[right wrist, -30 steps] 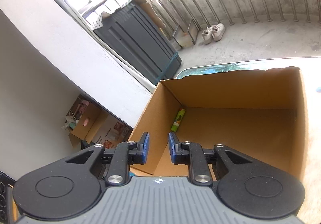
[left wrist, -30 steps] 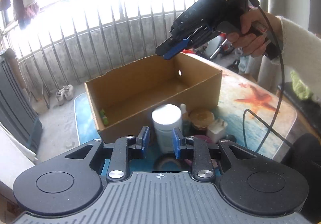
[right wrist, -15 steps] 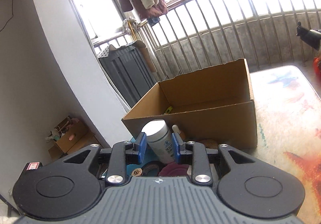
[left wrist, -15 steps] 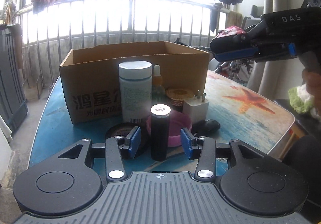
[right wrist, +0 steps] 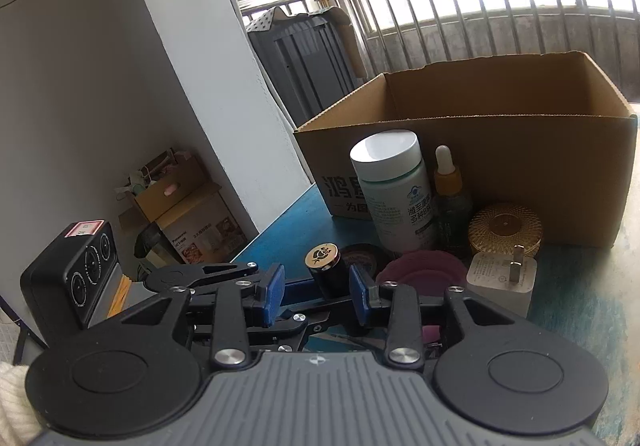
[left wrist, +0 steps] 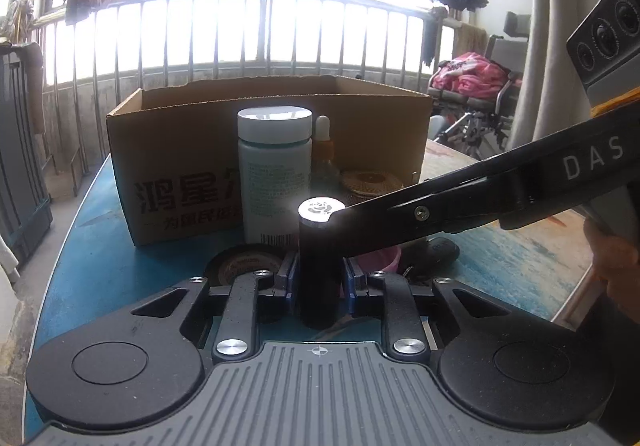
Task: Organize rigid objects
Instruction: 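Lift the black canister with the right gripper and carry it into the box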
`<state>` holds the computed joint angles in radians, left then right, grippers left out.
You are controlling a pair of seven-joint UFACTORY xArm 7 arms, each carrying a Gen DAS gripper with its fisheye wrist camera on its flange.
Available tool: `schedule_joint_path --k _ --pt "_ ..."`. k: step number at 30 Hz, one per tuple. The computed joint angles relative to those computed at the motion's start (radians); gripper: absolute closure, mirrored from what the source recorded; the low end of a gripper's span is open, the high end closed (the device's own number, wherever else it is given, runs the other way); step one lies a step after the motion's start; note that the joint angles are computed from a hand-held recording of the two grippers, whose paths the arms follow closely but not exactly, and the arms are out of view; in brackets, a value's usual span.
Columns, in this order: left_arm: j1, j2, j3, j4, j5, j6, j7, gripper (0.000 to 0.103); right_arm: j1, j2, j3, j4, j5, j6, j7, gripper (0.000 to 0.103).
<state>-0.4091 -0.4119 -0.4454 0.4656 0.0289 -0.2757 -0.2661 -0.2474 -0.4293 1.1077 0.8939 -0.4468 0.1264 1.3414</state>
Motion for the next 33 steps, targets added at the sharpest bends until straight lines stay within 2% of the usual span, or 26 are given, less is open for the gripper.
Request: schedule_joint_path --k 4,5,7,8,12,19,21,24,26,28,31,33 --pt "-0.062 0.004 0.064 -0.003 0.026 0.006 0.002 0.082 -0.060 0.037 0.057 0.024 -0.022 0.000 -0.003 0.065" --pt "-0.057 -0.002 0.058 -0.006 0.024 0.008 0.002 0.082 -0.082 0.048 0.076 0.030 -0.028 -0.008 -0.004 0.065" --pt "-0.068 -0.014 0.069 -0.011 0.027 0.009 0.000 0.082 -0.111 0.052 0.106 0.044 -0.032 0.008 -0.012 0.071" --pt "-0.103 -0.023 0.106 -0.013 0.039 0.021 0.000 0.082 -0.125 0.041 0.119 0.047 -0.029 0.010 -0.009 0.072" --pt "-0.173 -0.059 0.173 -0.008 0.062 0.060 0.002 0.082 -0.105 0.005 0.095 0.030 0.005 -0.016 -0.022 0.074" --pt "-0.288 -0.115 0.271 0.081 0.064 0.191 0.060 0.082 0.012 -0.066 -0.028 0.026 0.058 -0.012 -0.070 0.074" --pt "-0.324 -0.100 0.308 0.134 0.051 0.230 0.101 0.082 0.040 -0.062 -0.068 0.045 0.067 0.002 -0.084 0.074" --pt "-0.339 -0.062 0.336 0.223 0.033 0.279 0.177 0.082 0.061 -0.041 -0.115 0.084 0.046 0.013 -0.129 0.075" --pt "-0.341 -0.021 0.355 0.302 0.016 0.316 0.227 0.082 0.080 0.002 -0.155 0.125 0.031 0.026 -0.164 0.075" --pt "-0.394 0.034 0.419 0.402 -0.024 0.381 0.316 0.082 0.135 0.091 -0.234 0.183 0.013 0.025 -0.240 0.076" --pt "-0.384 0.145 0.445 0.581 -0.059 0.496 0.417 0.082 0.197 0.232 -0.324 0.291 0.016 0.037 -0.318 0.077" --pt "-0.344 0.227 0.436 0.700 -0.065 0.584 0.445 0.082 0.238 0.330 -0.378 0.368 0.039 0.044 -0.372 0.077"
